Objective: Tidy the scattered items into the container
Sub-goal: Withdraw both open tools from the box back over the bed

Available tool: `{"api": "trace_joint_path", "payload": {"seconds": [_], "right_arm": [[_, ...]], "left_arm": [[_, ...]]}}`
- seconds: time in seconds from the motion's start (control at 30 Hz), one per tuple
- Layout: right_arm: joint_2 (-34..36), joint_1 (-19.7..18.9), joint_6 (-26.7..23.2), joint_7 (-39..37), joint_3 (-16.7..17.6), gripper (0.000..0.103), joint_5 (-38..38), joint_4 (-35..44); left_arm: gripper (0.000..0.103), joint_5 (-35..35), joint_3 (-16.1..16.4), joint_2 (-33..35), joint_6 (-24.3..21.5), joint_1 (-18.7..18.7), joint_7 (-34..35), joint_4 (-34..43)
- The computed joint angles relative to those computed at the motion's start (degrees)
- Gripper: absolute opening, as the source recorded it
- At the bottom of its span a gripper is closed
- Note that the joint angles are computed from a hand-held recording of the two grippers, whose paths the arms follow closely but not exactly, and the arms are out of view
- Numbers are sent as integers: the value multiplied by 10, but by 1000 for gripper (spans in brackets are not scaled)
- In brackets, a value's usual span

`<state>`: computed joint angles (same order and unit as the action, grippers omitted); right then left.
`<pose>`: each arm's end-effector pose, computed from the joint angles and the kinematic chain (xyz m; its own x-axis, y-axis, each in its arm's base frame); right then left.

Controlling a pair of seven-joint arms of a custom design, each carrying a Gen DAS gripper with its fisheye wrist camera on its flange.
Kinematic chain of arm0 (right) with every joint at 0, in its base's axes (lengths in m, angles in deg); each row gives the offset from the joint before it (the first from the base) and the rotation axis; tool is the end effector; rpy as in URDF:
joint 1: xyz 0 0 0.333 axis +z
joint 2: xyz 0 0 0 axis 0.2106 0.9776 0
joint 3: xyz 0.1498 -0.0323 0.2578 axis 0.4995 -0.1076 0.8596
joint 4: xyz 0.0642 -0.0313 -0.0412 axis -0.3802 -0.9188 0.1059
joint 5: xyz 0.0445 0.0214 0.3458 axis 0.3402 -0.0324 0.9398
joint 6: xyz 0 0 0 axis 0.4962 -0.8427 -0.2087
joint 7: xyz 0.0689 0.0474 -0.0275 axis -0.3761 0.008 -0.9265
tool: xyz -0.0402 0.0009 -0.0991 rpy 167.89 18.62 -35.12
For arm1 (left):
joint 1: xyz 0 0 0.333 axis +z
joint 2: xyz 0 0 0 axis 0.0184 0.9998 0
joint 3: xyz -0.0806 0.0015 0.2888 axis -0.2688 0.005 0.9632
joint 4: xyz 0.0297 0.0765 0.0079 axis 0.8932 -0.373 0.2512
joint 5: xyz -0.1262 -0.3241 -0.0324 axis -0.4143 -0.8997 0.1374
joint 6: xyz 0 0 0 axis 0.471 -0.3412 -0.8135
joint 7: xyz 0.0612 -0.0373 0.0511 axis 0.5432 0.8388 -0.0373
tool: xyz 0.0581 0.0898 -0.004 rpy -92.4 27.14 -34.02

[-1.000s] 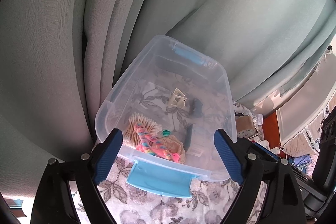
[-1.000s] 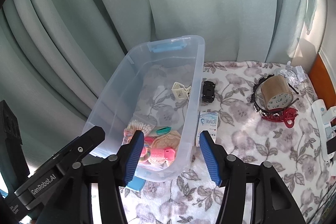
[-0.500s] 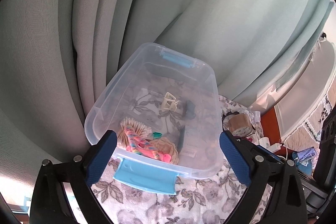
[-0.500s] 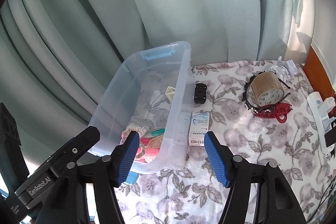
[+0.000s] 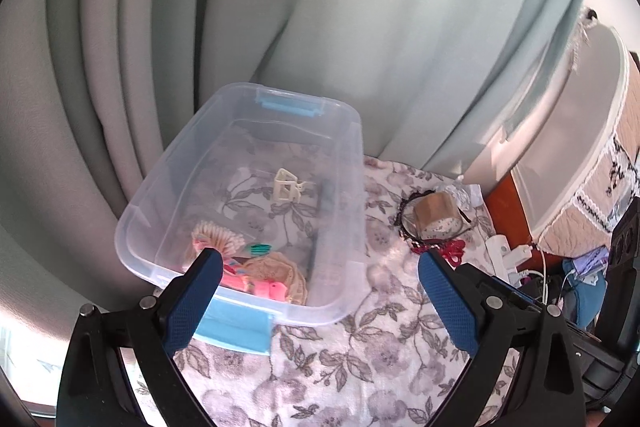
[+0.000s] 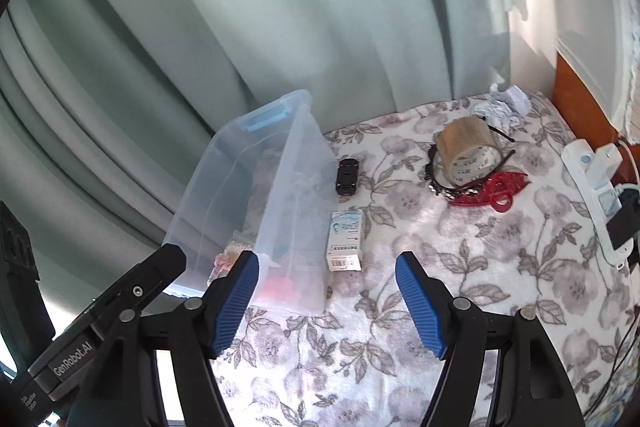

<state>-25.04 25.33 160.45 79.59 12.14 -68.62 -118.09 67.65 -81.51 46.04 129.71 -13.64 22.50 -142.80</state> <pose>0.5761 0.1460 0.5547 -0.3404 -0.8272 -0.4471 -0.6128 0.5558 -0.5617 0.6480 -0.2785 0.5763 -0.3598 -0.9105 0.2040 -0.7359 0.1425 -0.6619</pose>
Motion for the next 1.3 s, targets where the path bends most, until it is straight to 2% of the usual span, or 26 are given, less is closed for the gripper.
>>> {"api": "trace_joint_path", "payload": {"seconds": [0.23, 0.47, 0.67, 0.87, 0.97, 1.1, 1.2, 1.3], "right_arm": [[-59, -21, 29, 63, -7, 82, -55, -85], [-112, -68, 61, 120, 5, 87, -98, -168], [-140, -106, 82, 140, 17, 90, -116, -222], [-139, -120, 106, 111, 16, 91, -82, -249], [-133, -147, 108, 154, 33, 93, -142, -250], [-118, -167, 126, 225, 37, 93, -222, -250], [-105, -164, 126, 256, 28, 94, -252, -244], [-91, -145, 132, 209, 6, 94, -201, -244]], "left_arm": [[98, 23, -1, 2, -13, -31, -3, 7], [98, 44, -3, 21, -38, -66, -3, 38], [98, 56, -4, 36, -40, -87, -3, 46], [98, 65, 0, 61, -47, -103, -2, 70], [98, 71, 3, 79, -57, -110, -2, 91], [98, 67, 3, 108, -64, -113, 4, 120], [98, 57, -2, 131, -66, -112, 12, 143], [98, 38, -9, 163, -74, -111, 22, 178]]}}
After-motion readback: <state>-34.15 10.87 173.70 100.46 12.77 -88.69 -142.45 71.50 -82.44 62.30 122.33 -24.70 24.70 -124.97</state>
